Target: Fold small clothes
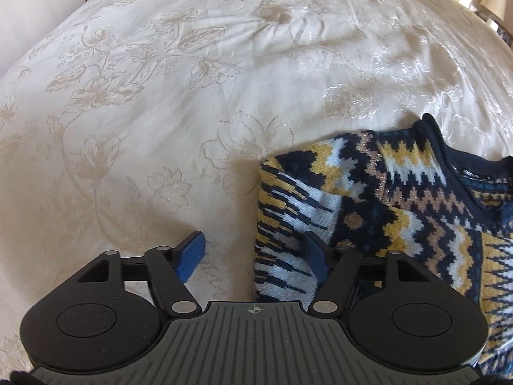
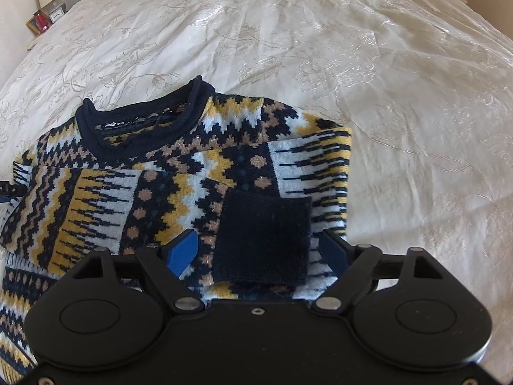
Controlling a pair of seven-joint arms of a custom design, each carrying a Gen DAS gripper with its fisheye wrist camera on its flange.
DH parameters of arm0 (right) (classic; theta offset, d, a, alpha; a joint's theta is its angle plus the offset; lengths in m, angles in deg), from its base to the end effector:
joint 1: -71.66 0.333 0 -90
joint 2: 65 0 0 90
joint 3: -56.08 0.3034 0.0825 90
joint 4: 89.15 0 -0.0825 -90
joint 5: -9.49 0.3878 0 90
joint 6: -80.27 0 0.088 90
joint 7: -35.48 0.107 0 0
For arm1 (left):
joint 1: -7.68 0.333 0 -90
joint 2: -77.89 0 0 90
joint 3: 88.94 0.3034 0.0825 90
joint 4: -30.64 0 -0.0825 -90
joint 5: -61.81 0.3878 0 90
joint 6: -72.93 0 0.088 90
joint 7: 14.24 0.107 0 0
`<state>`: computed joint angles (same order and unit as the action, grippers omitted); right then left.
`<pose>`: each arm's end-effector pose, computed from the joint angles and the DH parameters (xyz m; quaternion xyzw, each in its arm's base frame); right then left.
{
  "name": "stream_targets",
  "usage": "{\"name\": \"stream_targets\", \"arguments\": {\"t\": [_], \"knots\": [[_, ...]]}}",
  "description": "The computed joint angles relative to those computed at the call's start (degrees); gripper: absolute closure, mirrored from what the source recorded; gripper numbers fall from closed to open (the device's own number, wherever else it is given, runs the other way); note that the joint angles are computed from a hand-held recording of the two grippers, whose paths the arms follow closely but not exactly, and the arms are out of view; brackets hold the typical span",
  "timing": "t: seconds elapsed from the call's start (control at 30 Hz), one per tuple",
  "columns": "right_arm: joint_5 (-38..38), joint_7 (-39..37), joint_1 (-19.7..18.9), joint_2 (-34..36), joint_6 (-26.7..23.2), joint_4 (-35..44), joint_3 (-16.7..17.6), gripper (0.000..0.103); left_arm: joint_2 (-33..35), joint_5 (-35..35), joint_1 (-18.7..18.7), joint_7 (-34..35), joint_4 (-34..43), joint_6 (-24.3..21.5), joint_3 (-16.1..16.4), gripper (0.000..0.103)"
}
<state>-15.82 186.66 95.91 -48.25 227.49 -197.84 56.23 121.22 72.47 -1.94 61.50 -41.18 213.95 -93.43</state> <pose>0.5898 0.2750 0.3741 -0.5708 0.7858 -0.1579 0.1784 0.7606 -0.1733 0.3502 -0.6596 0.7156 -0.1675 0.1575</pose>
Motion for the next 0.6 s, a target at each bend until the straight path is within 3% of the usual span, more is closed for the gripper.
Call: {"name": "stream_targets", "arguments": {"t": [0.17,0.27,0.4,0.47,0.6], "knots": [[0.98,-0.42,-0.49,2.21,-1.55,1.73,-0.55,0.018,1.02,-2.09,1.31,0.39,0.65,0.94,-0.94,0.013],[1.13,0.35,-0.68,2.1,-2.52,1.32,-1.07,0.011,1.46,-2.4,1.29,0.98,0.81,1.47,-1.01,0.005],[0.8,2.6,-0.98,0.05,-2.13,-1.12,-1.38,0.011,2.36,-3.33,1.48,2.43,3.49,-1.83,-1.46,0.007],[-0.34,3.41,-1.0,-1.44,-1.75,-2.6,-1.25,0.005,1.33,-4.43,1.85,1.78,2.56,-2.17,-1.73,0.014],[-1.76,4.87,-1.46,-5.17,0.3,-6.57,-0.36,0.0,-6.07,-5.48,2.56,0.71,-7.86,2.68,-2.02,0.019]]}}
